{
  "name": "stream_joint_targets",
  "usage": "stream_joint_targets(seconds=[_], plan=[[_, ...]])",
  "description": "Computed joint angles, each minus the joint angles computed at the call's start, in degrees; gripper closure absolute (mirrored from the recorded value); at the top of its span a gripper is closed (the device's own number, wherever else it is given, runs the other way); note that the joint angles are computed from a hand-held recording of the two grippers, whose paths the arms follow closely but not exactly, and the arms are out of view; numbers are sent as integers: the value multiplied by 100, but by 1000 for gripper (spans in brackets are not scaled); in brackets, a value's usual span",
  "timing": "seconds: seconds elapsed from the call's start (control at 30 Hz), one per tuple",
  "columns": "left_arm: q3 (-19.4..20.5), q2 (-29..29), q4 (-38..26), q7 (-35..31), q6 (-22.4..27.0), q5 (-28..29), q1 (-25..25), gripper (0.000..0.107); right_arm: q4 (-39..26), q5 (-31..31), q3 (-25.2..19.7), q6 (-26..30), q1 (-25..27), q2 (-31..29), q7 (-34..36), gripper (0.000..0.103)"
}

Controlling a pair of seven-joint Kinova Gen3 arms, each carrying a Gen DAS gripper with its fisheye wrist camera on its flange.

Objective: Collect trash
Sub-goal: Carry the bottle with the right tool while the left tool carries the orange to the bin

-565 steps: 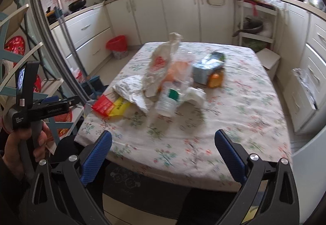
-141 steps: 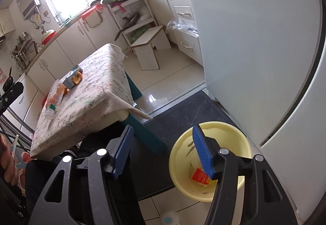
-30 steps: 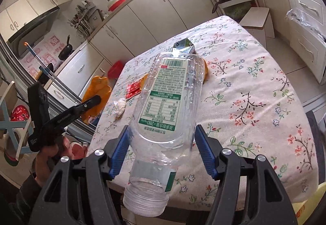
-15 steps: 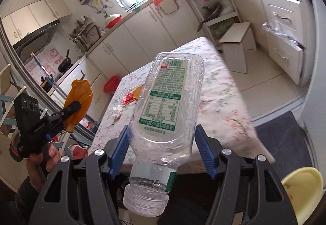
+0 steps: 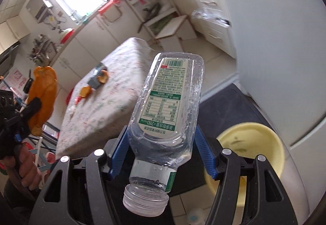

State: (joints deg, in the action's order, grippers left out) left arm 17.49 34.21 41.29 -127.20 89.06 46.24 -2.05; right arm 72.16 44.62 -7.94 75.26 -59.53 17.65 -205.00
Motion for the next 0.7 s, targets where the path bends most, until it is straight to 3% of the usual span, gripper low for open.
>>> stream_joint_targets(seconds=[0.33,0.7], plan=[[252,526,-534,65,949,-248,1117,78,937,-731,-295,283,80,-299,-1128,41],[441,1356,-1414,965,1821,18,1613,78,1966,-919,-513,-508,286,-523,-2089,40]])
